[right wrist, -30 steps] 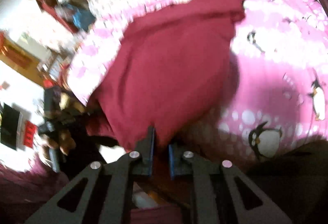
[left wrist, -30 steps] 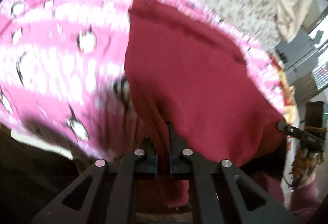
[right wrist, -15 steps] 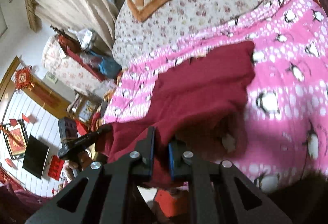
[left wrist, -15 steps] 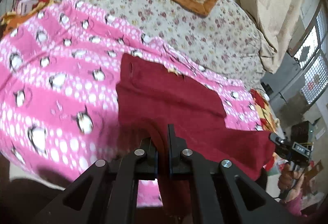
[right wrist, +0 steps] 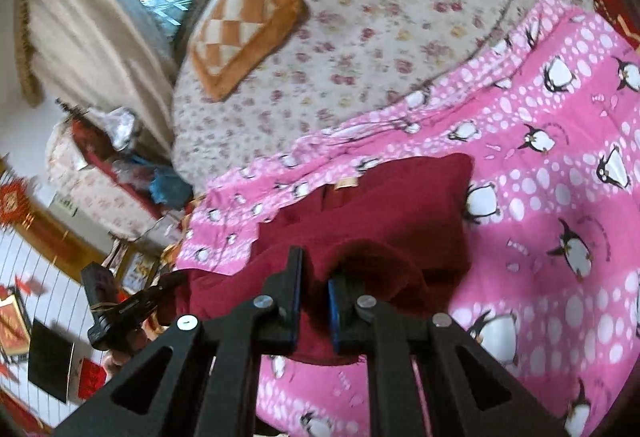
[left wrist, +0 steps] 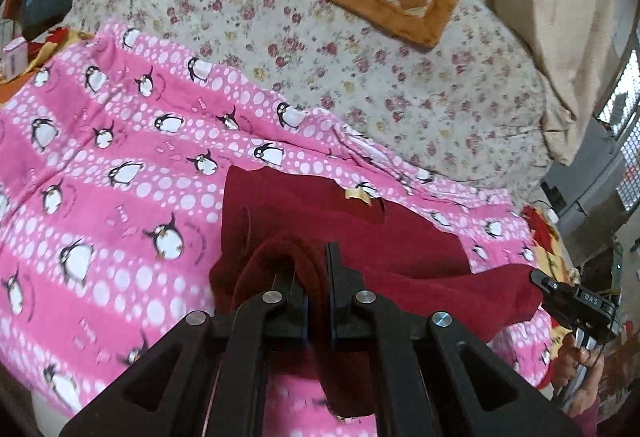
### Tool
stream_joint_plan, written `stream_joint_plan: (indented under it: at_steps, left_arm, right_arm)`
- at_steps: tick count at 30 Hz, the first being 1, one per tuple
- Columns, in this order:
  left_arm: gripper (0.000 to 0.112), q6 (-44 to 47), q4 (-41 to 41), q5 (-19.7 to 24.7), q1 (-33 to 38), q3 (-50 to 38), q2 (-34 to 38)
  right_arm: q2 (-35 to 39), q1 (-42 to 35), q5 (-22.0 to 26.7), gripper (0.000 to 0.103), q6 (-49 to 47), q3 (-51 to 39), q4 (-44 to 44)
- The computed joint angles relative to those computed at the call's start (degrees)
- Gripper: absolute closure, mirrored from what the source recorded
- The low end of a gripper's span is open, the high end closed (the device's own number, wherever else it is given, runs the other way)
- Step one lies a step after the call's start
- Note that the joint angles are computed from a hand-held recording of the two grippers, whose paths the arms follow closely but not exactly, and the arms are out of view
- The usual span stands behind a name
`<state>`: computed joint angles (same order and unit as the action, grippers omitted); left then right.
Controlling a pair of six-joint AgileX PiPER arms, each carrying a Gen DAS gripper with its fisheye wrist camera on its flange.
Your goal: Fold small clothes
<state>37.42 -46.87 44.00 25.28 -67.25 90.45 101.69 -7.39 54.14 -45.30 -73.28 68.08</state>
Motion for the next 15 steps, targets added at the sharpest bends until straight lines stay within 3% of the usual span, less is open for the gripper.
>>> stream_joint_plan:
  at_steps: [8, 15]
  left_arm:
    - [0.112, -9.6, 2.8, -1.0, -2.7, -14.5, 17.2]
    - [0.112, -11.0, 2.0, -0.9, -2.8, -22.2, 27.8]
  right_arm:
    - [14.3, 3.4, -3.0, 0.093, 11.4, -16.3, -8.2]
    - [27.9, 6.2, -2.7, 0.092, 23.9, -33.4, -16.5]
